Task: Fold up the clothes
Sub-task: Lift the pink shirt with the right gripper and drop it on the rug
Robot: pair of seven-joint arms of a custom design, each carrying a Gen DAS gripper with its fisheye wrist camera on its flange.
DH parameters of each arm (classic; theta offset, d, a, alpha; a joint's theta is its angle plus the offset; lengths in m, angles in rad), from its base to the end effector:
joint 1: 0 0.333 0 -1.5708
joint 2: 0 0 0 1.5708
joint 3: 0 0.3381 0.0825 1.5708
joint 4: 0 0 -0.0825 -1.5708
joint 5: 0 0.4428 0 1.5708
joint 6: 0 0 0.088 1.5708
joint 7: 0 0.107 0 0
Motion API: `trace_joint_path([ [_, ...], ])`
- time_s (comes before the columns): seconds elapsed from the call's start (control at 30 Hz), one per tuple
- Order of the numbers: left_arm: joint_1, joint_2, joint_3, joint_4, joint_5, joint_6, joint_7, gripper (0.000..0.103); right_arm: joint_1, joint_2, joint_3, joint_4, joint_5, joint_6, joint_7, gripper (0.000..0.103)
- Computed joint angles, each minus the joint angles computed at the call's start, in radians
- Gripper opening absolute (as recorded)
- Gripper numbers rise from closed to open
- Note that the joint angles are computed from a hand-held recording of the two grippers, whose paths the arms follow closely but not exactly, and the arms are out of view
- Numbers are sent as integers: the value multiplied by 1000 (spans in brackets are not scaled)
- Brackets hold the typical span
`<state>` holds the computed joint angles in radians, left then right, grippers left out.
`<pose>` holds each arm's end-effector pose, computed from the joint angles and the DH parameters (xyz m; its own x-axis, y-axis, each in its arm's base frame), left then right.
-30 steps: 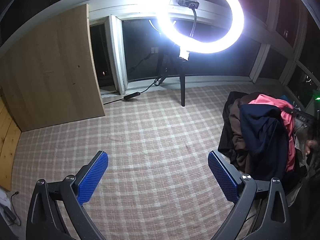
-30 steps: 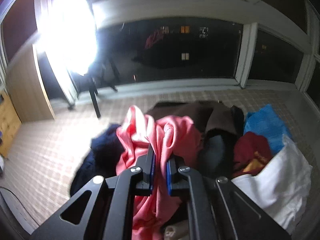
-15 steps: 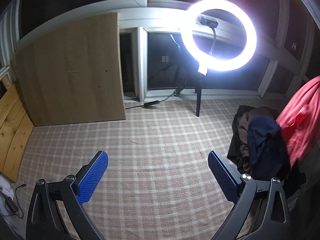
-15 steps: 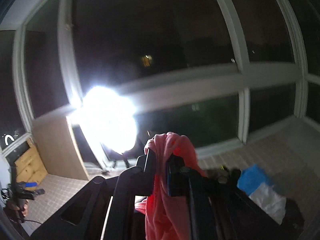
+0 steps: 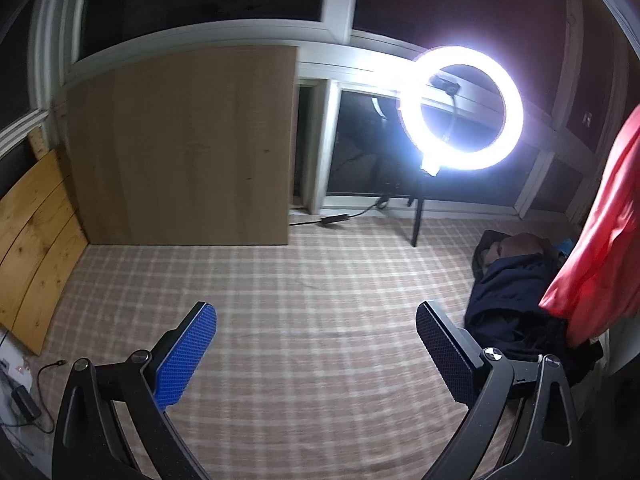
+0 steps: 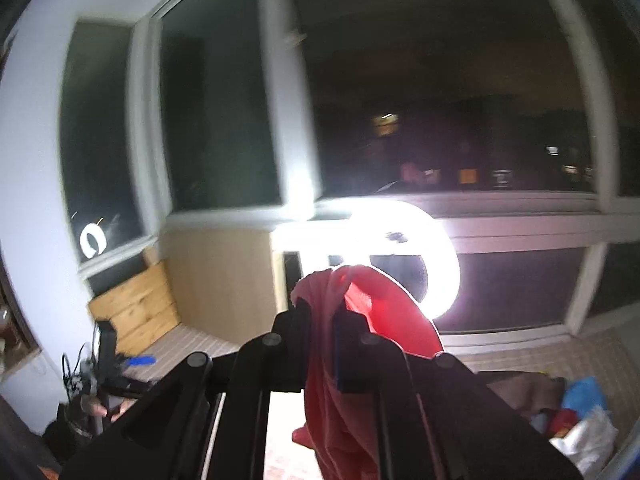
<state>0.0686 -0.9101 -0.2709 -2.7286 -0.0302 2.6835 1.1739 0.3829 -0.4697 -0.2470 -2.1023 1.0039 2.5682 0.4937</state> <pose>0.3693 -0.0861 0.5627 0.1662 -0.9792 0.1166 -0.6305 -0.1964 -0.7510 0.5127 0.0267 0.7167 0.6099 -0.7809 -0.1349 -0.3177 -0.0850 -0.9444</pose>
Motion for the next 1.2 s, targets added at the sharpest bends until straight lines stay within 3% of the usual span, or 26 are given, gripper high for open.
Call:
trace_joint_path([
  [0.1,14,-87,47,-49,6,-46,31,101,50,68,32,31,25,-50,-5,8],
  [0.2,54,-179,82,-98,17,-105,66,101,58,143,123,57,-1,-69,71,12],
  [0.23,69,-200,92,-109,22,-126,81,101,60,185,157,79,-33,-90,120,31],
  [0.27,85,-219,102,-120,27,-147,97,101,70,240,191,108,-135,-122,206,59],
  [0.3,98,-230,109,-130,31,-163,114,101,45,260,248,109,-204,-109,260,67],
  [0.4,129,-246,127,-155,42,-202,165,101,11,331,365,28,-572,100,481,68],
  [0.5,134,-206,136,-171,37,-214,214,101,-5,366,363,-64,-781,153,618,68],
  [0.67,45,16,164,-145,-48,-153,302,101,-61,422,321,-183,-959,116,826,68],
  [0.87,-90,294,147,-43,-156,-93,388,101,-109,451,283,-238,-743,93,820,68],
  [1.0,10,431,0,28,12,-59,252,100,-122,491,295,-214,-702,156,788,68],
  [1.07,4,478,14,52,36,-54,223,98,-126,519,306,-191,-720,149,798,68],
  [1.1,-8,497,29,62,34,-53,223,89,-129,535,313,-178,-716,139,787,68],
  [1.2,-39,528,72,77,12,-63,241,42,-134,546,334,-189,-692,150,749,68],
])
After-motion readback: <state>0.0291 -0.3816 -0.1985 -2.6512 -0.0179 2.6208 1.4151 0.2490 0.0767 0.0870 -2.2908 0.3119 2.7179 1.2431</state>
